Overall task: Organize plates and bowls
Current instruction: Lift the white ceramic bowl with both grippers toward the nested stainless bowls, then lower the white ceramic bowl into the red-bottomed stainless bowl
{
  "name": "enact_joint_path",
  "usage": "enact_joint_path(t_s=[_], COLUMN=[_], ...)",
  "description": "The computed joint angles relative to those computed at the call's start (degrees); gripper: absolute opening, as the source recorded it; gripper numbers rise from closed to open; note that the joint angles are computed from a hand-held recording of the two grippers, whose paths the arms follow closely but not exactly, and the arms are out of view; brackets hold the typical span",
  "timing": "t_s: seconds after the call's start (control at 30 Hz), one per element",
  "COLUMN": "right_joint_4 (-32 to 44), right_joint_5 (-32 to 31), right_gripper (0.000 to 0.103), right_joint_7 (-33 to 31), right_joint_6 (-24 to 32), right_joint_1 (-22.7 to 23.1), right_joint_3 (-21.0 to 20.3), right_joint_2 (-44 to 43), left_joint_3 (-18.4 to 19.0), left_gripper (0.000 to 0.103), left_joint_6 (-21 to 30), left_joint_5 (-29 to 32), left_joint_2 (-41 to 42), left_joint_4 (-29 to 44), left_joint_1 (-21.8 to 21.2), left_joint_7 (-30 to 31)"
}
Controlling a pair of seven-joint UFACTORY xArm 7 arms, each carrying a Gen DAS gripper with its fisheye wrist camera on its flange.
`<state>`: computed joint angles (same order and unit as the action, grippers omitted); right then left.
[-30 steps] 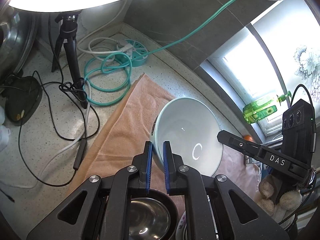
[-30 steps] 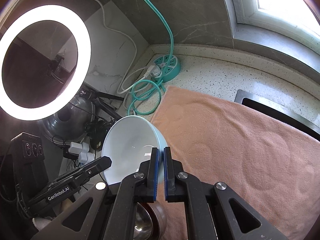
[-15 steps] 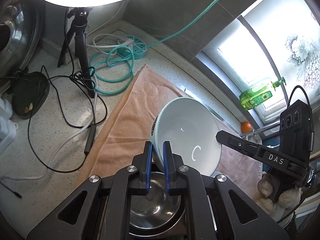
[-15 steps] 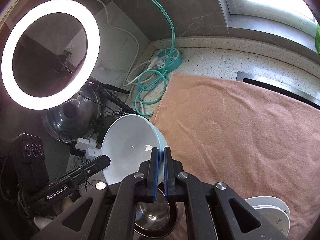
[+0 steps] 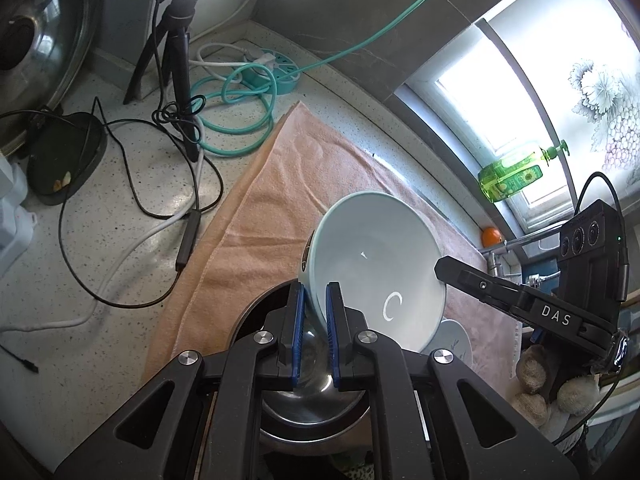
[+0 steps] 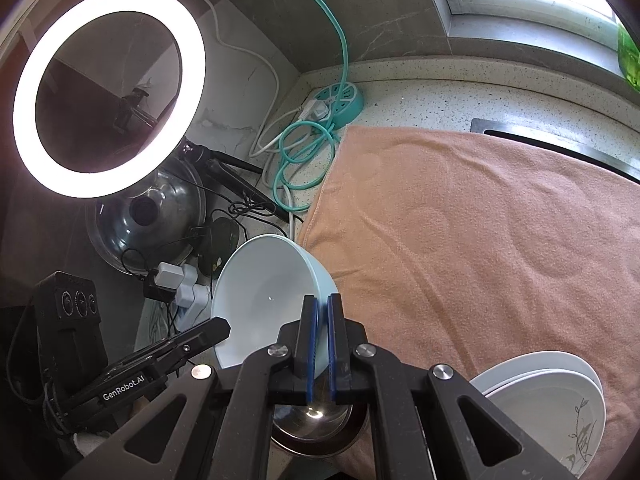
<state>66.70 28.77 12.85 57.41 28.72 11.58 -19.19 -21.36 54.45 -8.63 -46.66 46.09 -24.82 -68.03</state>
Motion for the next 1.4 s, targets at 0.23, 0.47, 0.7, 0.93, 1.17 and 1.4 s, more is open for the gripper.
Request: enact_joint_path(t_s=[0.23,0.47,0.7,0.93,1.17,1.4], right_joint_4=[-3.35,-4.94,-6.13,-7.41,-9.18,-11.3], right_joint_5=[0.28,0.35,-0.16,-0.32,0.05,0.82], right_gripper=[0.005,0.005,0.005,0.005,0.005,0.005], right_joint_7=[0.96,1.67,2.28,3.18,3.87,4.67], right_joint_6=[-0.58,-1.43,-2.36,-2.6,-2.51,-2.05], right_joint_1=[0.71,1.49,2.22,2.94,3.44,3.76], right_joint_3=[0.43,0.65,1.08,1.17,1.03,0.85], right_joint_2=[-2.51,-3.77,-5.44,-6.66,-7.68,-8.25], left_joint_3=[-0.22,-0.25,-0.3,-0.31,-0.39,-0.37], left_gripper=[0.009,0.009,0.009,0.009,0.009,0.009], left_joint_6=[1.1,1.84,2.24,2.53,3.14,3.8], left_joint_5=[-1.09,-1.59,-2.74,-3.83,-4.64,-4.34], left_joint_2=[-1.38,-2.7,-3.44,-3.98,-4.11,-3.98], left_joint_4=[-1.2,-1.71,-2.64,-3.37,-3.64,-3.37], left_joint_1=[-1.21,-1.52,-2.28,-2.97,-3.76,-3.86], left_joint_7=[-0.61,-1.13,-1.5,-1.97,-2.21,-1.48])
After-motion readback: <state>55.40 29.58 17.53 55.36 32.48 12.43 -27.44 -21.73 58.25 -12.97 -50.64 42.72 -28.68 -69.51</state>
